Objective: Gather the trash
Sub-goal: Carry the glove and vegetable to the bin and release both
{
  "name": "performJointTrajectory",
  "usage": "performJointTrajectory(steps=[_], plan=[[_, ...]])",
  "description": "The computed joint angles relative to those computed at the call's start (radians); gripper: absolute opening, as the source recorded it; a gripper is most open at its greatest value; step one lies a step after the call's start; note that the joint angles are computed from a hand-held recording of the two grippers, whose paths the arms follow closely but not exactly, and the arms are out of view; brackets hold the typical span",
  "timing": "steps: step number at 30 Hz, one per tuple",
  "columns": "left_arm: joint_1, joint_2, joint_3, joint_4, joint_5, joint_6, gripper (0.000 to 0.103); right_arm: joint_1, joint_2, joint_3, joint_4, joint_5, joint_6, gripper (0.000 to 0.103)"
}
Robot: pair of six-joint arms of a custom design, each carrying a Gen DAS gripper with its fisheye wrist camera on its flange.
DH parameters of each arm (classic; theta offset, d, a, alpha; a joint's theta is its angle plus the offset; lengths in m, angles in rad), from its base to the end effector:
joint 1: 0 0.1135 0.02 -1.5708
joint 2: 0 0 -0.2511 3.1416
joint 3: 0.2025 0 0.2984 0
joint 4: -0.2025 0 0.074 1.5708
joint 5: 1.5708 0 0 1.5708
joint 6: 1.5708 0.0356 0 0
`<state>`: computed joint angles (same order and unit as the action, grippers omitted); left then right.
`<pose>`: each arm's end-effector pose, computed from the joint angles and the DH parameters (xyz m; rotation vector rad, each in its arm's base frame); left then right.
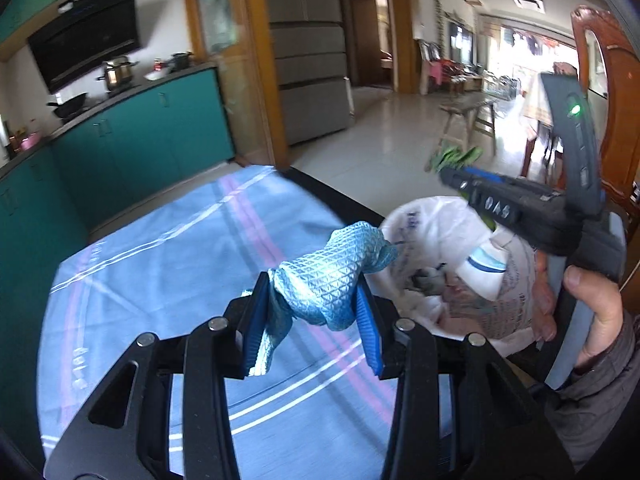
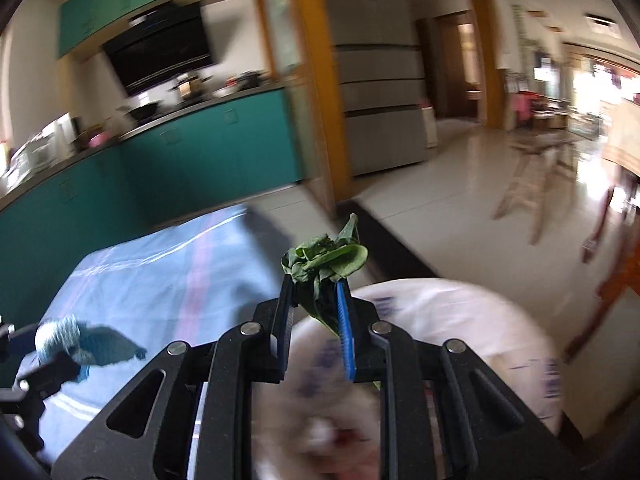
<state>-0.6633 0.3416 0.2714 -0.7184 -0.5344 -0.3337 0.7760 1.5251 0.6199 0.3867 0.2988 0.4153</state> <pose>0.1317 -0.0799 0.1628 0.1168 2.2261 0.0959 0.2429 0.2237 0.1180 -0.1945 2.0821 0.4192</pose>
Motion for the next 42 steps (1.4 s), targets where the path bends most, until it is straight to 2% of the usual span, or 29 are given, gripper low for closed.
performJointTrajectory(steps=[4, 9, 12, 14, 16, 17, 21, 25, 26, 27, 29, 34, 37, 40, 42], plan=[[-0.014, 0.334, 0.051, 0.279, 0.075, -0.006, 0.042, -0.116, -0.041, -0.059, 0.014, -0.031, 0.100, 0.021], [-0.064, 0.768, 0.182, 0.541, 0.123, 0.002, 0.042, -0.174, -0.064, -0.089, 0.007, -0.010, 0.159, 0.021], [-0.090, 0.969, 0.258, 0.643, 0.152, 0.010, 0.045, -0.188, -0.064, -0.094, -0.008, -0.002, 0.168, 0.021], [-0.104, 1.059, 0.292, 0.684, 0.166, 0.016, 0.056, -0.193, -0.051, -0.090, -0.018, 0.004, 0.167, 0.021], [-0.118, 1.094, 0.303, 0.691, 0.138, 0.007, 0.066, -0.190, -0.037, -0.079, -0.037, 0.014, 0.165, 0.021], [-0.119, 1.093, 0.295, 0.703, 0.123, 0.010, 0.067, -0.190, -0.034, -0.079, -0.043, 0.015, 0.162, 0.021], [-0.094, 1.021, 0.261, 0.668, 0.101, -0.001, 0.073, -0.190, -0.044, -0.096, -0.042, 0.006, 0.163, 0.021], [-0.076, 0.876, 0.204, 0.605, 0.070, -0.016, 0.081, -0.188, -0.032, -0.069, -0.088, -0.004, 0.154, 0.023], [-0.076, 0.832, 0.187, 0.587, 0.052, -0.020, 0.083, -0.182, -0.023, -0.056, -0.106, -0.002, 0.154, 0.032], [-0.077, 0.791, 0.173, 0.568, 0.032, -0.025, 0.084, -0.177, -0.008, -0.038, -0.126, -0.001, 0.154, 0.051], [-0.072, 0.716, 0.150, 0.528, -0.001, -0.033, 0.089, -0.160, 0.010, -0.014, -0.152, 0.018, 0.154, 0.071], [-0.051, 0.548, 0.100, 0.432, -0.047, -0.049, 0.092, -0.139, -0.011, -0.041, -0.095, 0.073, 0.169, 0.077], [-0.055, 0.375, 0.054, 0.296, -0.099, -0.057, 0.093, -0.131, -0.016, -0.066, -0.032, 0.113, 0.186, 0.082], [-0.077, 0.108, 0.002, 0.044, -0.186, -0.118, 0.097, -0.112, -0.029, -0.101, 0.037, 0.163, 0.206, 0.085], [-0.074, -0.107, -0.014, -0.169, -0.210, -0.158, 0.098, -0.086, -0.027, -0.111, 0.065, 0.202, 0.220, 0.087]])
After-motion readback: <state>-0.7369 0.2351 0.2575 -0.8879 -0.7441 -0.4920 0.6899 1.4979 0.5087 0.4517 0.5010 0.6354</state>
